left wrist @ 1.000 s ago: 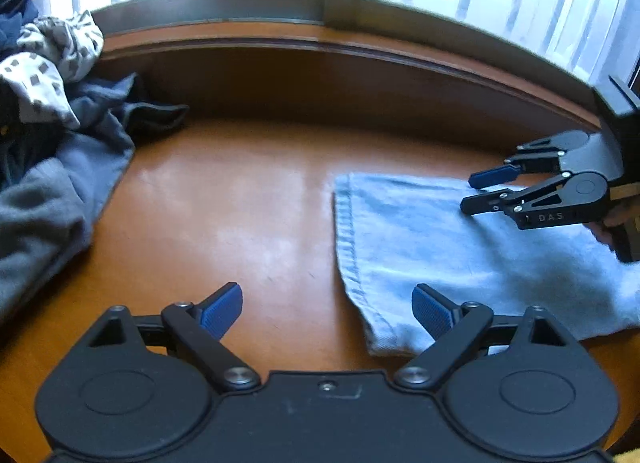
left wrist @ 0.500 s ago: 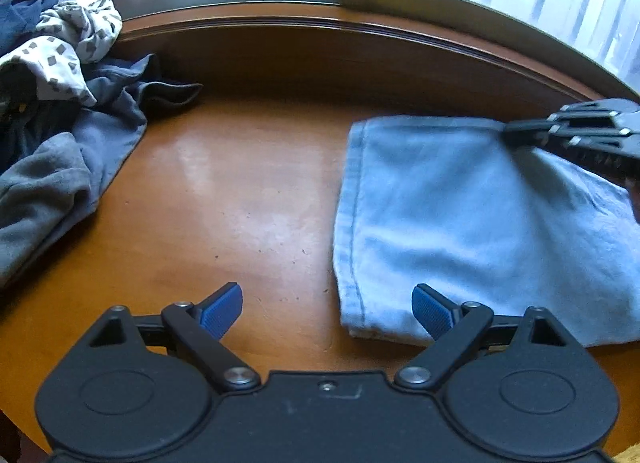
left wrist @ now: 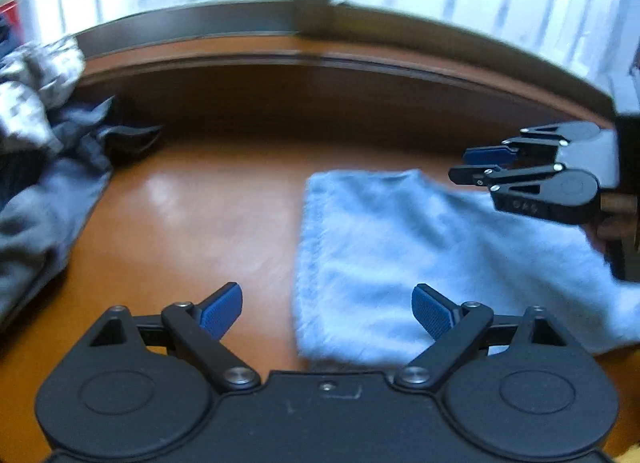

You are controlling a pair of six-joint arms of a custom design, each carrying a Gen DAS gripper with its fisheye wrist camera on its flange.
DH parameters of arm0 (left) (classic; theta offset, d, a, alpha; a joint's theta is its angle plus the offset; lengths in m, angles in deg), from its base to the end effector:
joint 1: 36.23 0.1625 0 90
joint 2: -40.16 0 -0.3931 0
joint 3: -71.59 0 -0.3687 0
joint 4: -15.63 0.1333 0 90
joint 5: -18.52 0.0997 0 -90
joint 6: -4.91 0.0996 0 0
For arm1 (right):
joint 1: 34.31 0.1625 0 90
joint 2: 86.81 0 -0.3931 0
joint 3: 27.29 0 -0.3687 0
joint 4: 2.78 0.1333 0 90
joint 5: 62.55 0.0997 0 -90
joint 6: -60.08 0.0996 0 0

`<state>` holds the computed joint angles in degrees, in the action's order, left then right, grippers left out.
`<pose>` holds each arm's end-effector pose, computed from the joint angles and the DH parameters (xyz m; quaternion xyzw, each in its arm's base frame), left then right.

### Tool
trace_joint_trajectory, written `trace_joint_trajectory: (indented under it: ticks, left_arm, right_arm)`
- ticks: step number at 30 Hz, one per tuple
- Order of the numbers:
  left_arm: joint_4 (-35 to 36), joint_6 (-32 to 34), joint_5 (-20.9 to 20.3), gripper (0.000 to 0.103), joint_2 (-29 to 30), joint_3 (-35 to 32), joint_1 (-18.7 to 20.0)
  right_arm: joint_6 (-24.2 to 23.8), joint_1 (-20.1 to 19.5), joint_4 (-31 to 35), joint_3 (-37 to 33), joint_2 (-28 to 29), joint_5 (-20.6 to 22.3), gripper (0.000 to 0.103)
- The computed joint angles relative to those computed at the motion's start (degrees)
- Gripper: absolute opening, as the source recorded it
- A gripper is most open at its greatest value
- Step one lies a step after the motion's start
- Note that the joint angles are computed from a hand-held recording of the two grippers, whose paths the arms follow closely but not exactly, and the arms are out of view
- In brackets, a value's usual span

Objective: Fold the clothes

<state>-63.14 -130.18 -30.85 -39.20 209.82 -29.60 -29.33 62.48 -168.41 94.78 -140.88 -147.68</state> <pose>-0.2017 -0.2229 0.1138 -0.1554 0.7778 -0.4457 0.4149 0.1976 -0.4606 0.0538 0.7439 -0.6636 0.0779 0.0120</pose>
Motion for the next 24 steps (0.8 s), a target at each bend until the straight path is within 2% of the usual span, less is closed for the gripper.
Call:
trace_joint_trajectory:
  ticks: [1,2,3,4,7,8,10,12,14,17,19,22,24]
  left_arm:
    - [-1.5,2.3,2.5,0.091,0.0,0.4,0.8]
    - [-3.9,5.6,5.4,0.091,0.4,0.9,2.0]
    - [-6.2,8.7,7.4,0.091,0.6,1.3,3.4]
    - [-9.4,12.4,9.3,0.091,1.2,1.8,5.0]
    - [-18.8,22.0,11.9,0.091,2.7,3.3,9.3]
    - [-21.8,25.1,12.3,0.091,3.3,3.8,10.7]
    - [-23.8,28.2,11.2,0.091,4.0,4.0,11.8]
    - [-21.3,29.1,10.8,0.099,6.0,3.0,11.3]
    - [-20.0,28.6,9.8,0.102,5.6,2.8,11.2]
    - [-20.4,29.3,9.3,0.103,4.5,3.3,11.4]
    - [-20.3,29.8,9.3,0.103,4.4,2.9,11.9]
    - [-19.2,28.5,9.0,0.103,4.9,1.8,12.9]
    - [-16.8,25.1,8.4,0.103,6.9,-0.5,13.6]
  right_arm:
    - [0.6,-0.4,-5.6,2.4,-0.6,0.9,0.033]
    - [3.6,-1.0,-11.3,4.9,-1.6,1.6,0.038]
    - [7.4,-1.5,-15.5,6.8,-2.5,1.4,0.047]
    - [12.0,-2.3,-18.3,8.6,-4.2,1.2,0.048]
    - [21.6,-6.5,-19.1,13.4,-11.0,1.5,0.047]
    - [22.9,-8.6,-18.9,15.3,-13.9,1.5,0.047]
    - [22.6,-12.1,-21.7,19.0,-17.8,0.5,0.047]
    - [22.1,-14.8,-26.8,21.7,-19.6,-1.7,0.047]
    - [23.7,-17.9,-32.7,23.4,-20.4,-2.7,0.047]
    - [29.2,-22.5,-37.1,24.0,-22.7,-1.8,0.047]
    - [30.8,-25.4,-40.6,23.8,-24.1,0.8,0.047]
    - [31.5,-27.5,-40.6,20.3,-24.7,2.1,0.047]
    - [30.6,-27.5,-41.3,16.5,-22.4,-0.8,0.046]
